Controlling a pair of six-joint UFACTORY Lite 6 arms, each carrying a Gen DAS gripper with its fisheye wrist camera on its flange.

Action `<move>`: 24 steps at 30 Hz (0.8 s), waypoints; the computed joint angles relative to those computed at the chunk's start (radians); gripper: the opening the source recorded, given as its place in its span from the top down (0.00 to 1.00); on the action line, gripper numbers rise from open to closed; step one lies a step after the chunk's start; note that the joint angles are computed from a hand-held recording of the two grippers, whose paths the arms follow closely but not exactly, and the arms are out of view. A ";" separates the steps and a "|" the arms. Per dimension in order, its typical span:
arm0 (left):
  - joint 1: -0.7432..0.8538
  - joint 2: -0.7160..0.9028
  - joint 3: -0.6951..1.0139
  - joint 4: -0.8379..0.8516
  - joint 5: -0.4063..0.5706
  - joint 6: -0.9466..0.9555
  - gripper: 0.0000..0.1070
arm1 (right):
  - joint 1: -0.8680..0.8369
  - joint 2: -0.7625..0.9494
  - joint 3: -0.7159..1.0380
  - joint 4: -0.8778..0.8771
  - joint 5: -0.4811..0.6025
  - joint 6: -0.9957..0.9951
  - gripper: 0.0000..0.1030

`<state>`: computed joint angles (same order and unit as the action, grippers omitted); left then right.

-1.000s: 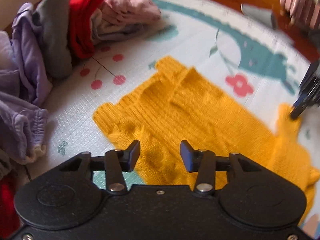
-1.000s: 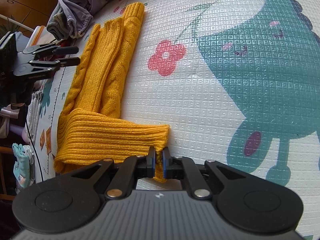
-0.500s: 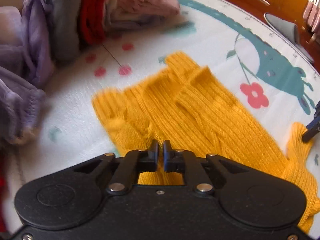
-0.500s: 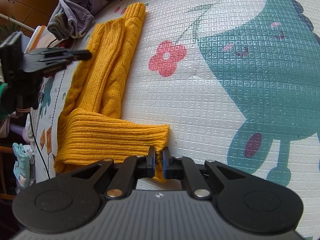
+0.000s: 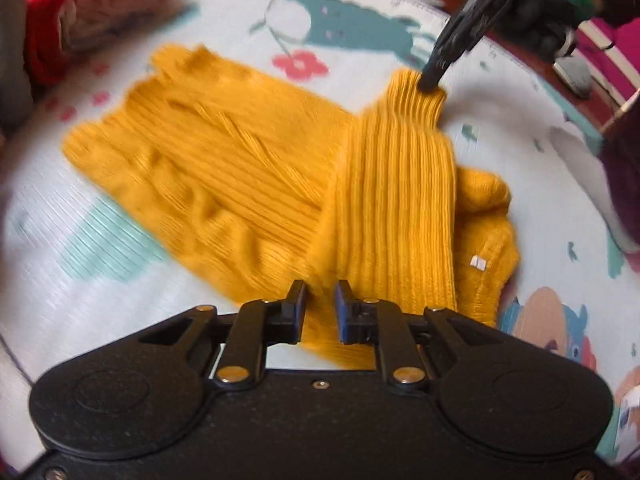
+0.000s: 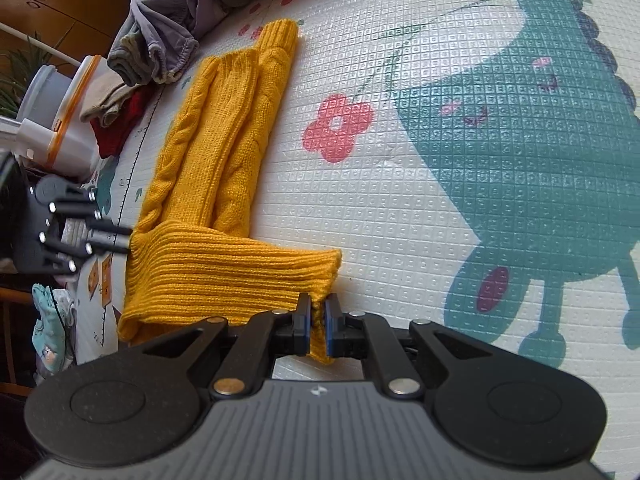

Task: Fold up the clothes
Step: 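Lift the yellow sweater sleeve with the right gripper and fold it across the body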

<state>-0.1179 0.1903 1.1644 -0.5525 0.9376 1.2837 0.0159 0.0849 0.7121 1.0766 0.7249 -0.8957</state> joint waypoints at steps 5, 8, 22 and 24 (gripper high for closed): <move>-0.043 -0.049 -0.103 -0.070 -0.083 -0.012 0.86 | -0.015 -0.029 -0.015 -0.057 -0.004 0.031 0.91; -0.034 -0.101 -0.113 -0.045 -0.068 -0.015 0.86 | -0.047 -0.048 -0.020 -0.059 0.029 0.026 0.91; 0.022 -0.380 -0.280 -0.079 -0.002 0.014 0.74 | -0.200 -0.182 0.034 0.035 0.280 0.089 0.92; 0.033 -0.488 -0.359 -0.086 0.019 0.023 0.50 | -0.204 -0.187 0.049 0.060 0.309 0.117 0.92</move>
